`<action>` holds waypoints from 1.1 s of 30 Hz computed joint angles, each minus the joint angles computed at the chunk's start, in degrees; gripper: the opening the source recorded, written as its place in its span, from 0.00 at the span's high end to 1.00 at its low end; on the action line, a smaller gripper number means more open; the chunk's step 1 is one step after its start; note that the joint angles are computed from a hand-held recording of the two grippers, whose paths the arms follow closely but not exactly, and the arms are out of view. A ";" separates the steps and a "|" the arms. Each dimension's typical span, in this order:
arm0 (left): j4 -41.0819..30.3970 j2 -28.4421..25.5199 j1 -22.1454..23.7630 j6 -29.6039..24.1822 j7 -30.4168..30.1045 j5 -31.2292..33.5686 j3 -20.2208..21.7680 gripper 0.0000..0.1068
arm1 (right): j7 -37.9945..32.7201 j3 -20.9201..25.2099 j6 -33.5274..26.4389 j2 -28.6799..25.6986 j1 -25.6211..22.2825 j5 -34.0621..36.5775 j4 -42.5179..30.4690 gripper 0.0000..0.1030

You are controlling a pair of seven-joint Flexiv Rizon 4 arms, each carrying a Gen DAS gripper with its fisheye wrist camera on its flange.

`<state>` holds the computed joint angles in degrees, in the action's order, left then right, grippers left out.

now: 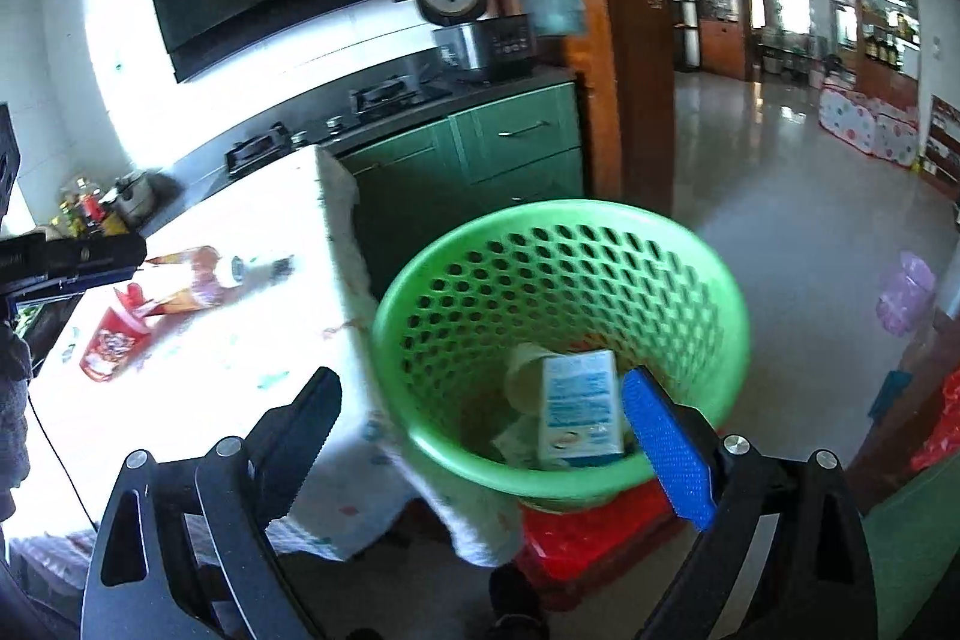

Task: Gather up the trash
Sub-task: 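Move both tools back over the table, then grasp the red paper cup with the left tool while the right tool grasps the orange-labelled bottle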

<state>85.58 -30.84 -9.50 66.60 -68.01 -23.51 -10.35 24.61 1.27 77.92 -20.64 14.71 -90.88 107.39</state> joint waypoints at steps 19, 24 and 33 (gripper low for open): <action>-0.64 -0.49 6.26 -2.41 -3.60 10.28 9.20 0.25 | -41.35 5.12 0.65 -13.69 7.20 33.10 -18.08 0.10; -1.40 -1.50 8.18 -3.89 -1.10 10.44 8.44 0.22 | -57.51 9.97 -5.78 -18.64 7.57 42.58 -26.98 0.10; -6.99 -5.54 8.60 -8.06 1.76 12.73 9.06 0.17 | -77.80 13.22 -15.96 -26.84 10.17 53.10 -42.70 0.10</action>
<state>78.59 -36.38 -0.90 58.54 -66.25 -10.77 -1.29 -53.19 14.49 61.96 -47.48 24.88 -37.78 64.70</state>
